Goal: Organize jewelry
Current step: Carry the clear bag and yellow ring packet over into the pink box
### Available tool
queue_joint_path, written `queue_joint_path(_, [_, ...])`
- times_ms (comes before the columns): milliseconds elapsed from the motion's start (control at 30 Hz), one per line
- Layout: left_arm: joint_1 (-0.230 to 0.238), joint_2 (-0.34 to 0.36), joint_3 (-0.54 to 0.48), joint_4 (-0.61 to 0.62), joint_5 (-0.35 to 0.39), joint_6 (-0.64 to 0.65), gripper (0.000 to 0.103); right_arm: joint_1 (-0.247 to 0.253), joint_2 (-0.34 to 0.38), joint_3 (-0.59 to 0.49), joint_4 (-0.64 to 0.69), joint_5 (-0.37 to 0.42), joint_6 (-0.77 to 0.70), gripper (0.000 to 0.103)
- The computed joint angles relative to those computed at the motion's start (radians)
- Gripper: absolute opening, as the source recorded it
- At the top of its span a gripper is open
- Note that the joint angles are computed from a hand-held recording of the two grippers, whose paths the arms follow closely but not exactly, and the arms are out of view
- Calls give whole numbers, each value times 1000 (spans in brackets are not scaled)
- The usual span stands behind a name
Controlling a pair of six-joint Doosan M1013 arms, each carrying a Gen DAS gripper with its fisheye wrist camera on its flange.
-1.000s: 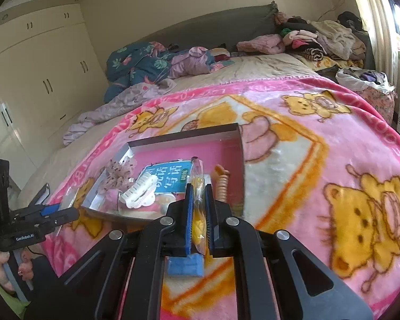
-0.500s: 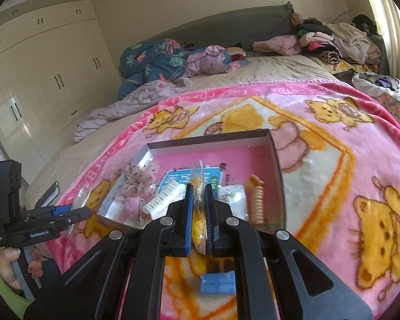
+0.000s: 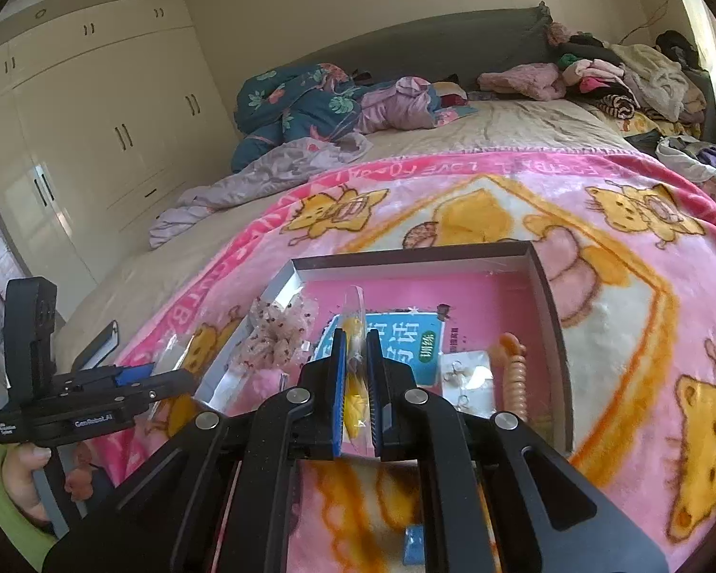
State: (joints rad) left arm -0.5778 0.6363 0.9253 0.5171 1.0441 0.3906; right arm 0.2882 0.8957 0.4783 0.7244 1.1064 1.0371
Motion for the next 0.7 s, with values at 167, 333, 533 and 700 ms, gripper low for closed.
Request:
queue_joint_path(167, [9,10,-12,-12,1,5,35,5,31,-54,-7,21,20,8])
queue_joint_path(333, [17,23,-31,-24,8,18,35,9,58,-98,-16,35,43,8])
queue_joint_path(533, [25,52,-73,-45,21,53,35,9,101,-172,-39,54,95,8])
queue_joint_path(700, [31,80,-115,-64,37,90,35,3,140,-241,-57,69,154,8])
